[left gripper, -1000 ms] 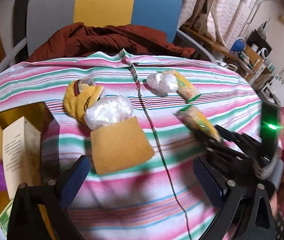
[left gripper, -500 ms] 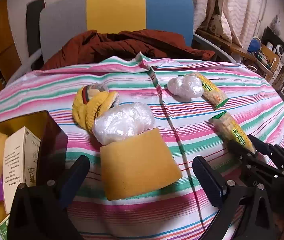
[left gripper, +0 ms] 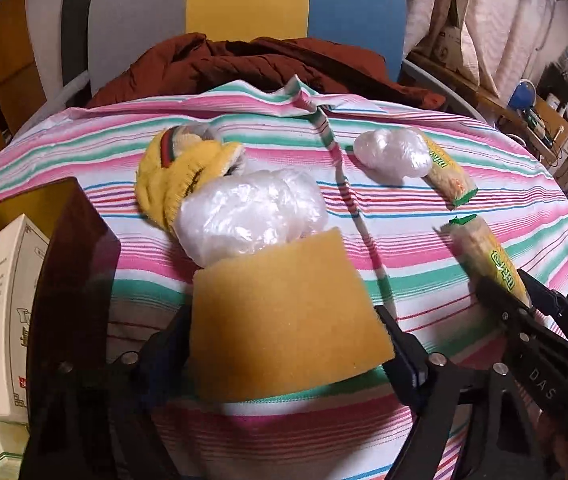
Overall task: Organize objects
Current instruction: 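Grasp another yellow sponge with the left gripper while the right holds the cracker packet, then carry the sponge and cracker packet over the tray and open both grippers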
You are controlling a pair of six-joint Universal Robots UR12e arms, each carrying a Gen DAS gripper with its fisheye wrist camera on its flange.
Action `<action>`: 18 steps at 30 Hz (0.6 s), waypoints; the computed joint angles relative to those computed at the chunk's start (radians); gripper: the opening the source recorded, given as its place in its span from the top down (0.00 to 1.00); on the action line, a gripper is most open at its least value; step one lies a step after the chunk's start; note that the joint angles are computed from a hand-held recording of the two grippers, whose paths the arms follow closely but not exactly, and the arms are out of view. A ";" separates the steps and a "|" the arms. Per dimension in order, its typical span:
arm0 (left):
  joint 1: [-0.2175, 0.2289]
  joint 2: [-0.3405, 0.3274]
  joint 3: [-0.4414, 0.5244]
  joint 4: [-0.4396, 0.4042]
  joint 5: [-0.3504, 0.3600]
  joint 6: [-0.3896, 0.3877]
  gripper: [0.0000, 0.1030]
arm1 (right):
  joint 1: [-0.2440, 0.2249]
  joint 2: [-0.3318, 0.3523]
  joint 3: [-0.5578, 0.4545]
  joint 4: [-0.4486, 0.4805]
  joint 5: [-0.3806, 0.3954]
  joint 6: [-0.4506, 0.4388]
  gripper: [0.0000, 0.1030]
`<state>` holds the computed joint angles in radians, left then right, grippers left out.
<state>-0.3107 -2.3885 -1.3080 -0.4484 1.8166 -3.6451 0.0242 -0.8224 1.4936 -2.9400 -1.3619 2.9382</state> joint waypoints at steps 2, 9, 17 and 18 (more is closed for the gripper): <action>-0.005 -0.003 0.003 0.015 0.019 0.021 0.24 | 0.000 0.000 0.001 -0.004 -0.003 -0.001 0.48; -0.009 -0.006 -0.008 0.057 0.044 0.058 0.29 | 0.005 0.000 0.007 -0.023 -0.022 -0.003 0.49; -0.012 0.004 -0.035 0.096 0.039 0.072 0.32 | -0.001 -0.005 0.031 -0.114 -0.046 0.050 0.52; -0.012 0.008 -0.041 0.101 0.033 0.068 0.33 | -0.003 -0.006 0.038 -0.136 -0.045 0.061 0.54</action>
